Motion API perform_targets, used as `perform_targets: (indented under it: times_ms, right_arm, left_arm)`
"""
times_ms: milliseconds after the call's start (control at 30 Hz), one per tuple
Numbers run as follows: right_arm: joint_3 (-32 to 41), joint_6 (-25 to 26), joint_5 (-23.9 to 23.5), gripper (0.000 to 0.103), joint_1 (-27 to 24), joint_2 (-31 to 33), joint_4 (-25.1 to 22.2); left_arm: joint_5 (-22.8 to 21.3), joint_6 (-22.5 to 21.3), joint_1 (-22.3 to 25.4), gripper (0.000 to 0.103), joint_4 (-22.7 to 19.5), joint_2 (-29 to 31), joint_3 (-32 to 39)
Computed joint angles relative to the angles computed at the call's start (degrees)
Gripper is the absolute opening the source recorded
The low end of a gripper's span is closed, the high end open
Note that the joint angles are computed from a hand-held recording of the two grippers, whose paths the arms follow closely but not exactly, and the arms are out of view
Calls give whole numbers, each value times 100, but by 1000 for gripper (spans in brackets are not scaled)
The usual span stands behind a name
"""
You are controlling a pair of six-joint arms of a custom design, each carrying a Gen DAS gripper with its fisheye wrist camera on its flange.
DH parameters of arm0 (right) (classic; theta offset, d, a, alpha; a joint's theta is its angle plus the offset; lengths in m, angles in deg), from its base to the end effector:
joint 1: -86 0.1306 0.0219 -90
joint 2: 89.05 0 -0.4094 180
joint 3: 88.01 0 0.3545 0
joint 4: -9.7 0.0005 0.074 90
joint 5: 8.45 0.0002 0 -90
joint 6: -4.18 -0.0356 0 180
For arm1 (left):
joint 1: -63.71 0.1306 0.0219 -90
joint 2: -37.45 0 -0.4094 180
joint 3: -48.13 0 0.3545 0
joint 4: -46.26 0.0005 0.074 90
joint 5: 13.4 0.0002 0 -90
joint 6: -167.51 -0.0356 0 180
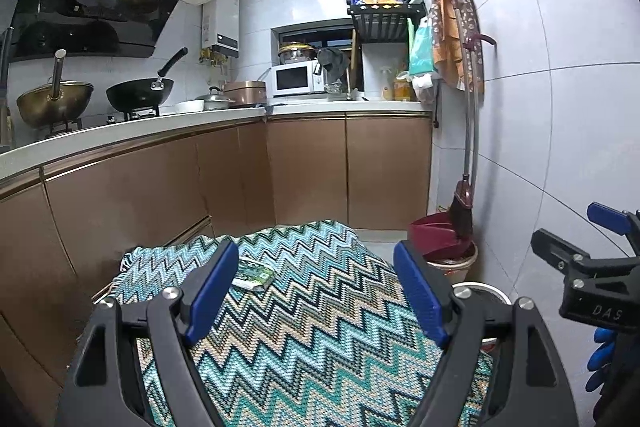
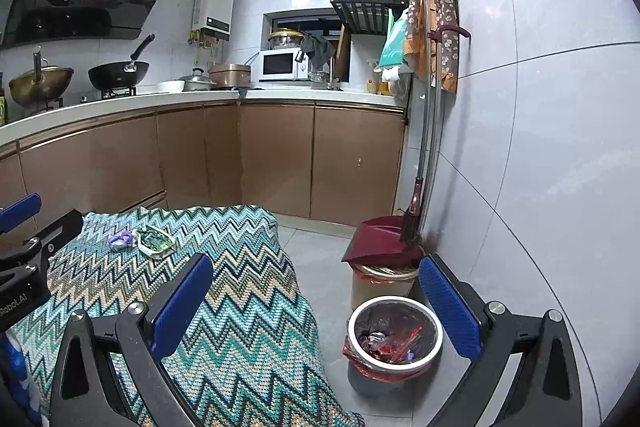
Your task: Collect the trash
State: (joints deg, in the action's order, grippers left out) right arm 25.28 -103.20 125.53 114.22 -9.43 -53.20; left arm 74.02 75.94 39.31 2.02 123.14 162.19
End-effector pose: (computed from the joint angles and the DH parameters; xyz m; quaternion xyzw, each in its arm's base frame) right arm 0.3027 0.1338 0.6810 0.1130 0.8142 -0.1160 0.5575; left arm 0.3724 -0.1677 0.6771 0.1660 0.7804 -0.1016 0.5942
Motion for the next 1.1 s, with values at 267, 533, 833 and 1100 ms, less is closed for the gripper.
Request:
perform_targets:
  times_ms: [267,533,833,1100]
  right_arm:
    - [127,507,-363,103,-99,184,460]
    - [512,666,-1844,103,-452,747,355]
    - [1451,723,-3824,103,-901,1965,87]
    - [3556,1419,-4968,103,-1043,3726,-849]
  left_arm:
    - [125,120,342,79,147,164,118]
    - [511,23,1150,79,-273,597,397]
    - [1509,-308,2101,79,-1334,1770,1181]
    - [2317,-1369,2233,79,-2695,3653,3639]
